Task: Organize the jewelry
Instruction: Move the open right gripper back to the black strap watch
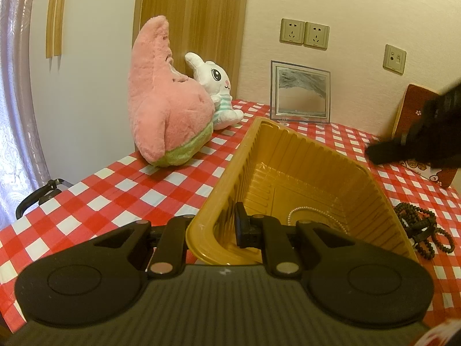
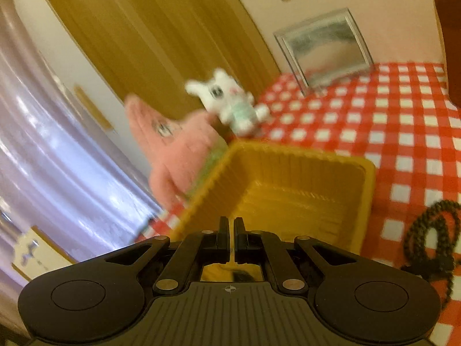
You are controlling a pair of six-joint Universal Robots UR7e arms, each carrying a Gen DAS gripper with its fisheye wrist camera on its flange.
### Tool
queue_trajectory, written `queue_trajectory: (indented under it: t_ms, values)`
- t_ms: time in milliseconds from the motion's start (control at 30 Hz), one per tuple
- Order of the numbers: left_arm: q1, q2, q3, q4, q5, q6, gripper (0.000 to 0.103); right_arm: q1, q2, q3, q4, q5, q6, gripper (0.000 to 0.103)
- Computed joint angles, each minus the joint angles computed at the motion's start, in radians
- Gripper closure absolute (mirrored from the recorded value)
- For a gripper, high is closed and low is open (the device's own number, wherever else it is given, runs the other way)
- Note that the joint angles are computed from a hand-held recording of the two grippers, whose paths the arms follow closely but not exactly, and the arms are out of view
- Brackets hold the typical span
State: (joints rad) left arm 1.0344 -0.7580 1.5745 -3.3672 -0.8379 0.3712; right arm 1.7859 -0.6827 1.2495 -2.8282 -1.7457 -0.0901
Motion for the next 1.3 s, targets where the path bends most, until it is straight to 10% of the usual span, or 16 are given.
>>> queue_trajectory:
  t_ms: [167,1000,1300]
  values:
    - [0.000,0.000,0.000,0.000,0.000,0.000,0.090,0.003,0.001,0.012,0.064,-0.103,0.036,0.045]
    - [-0.001,-0.002,0.001,0.000,0.001,0.007,0.090,-0.031,-0.231,0.347,-0.065,-0.296,0.112,0.042]
    - [-0.001,-0.002,0.000,0.000,0.005,0.010,0.090,-0.044,-0.231,0.372,-0.165,-0.408,0.004,0.042]
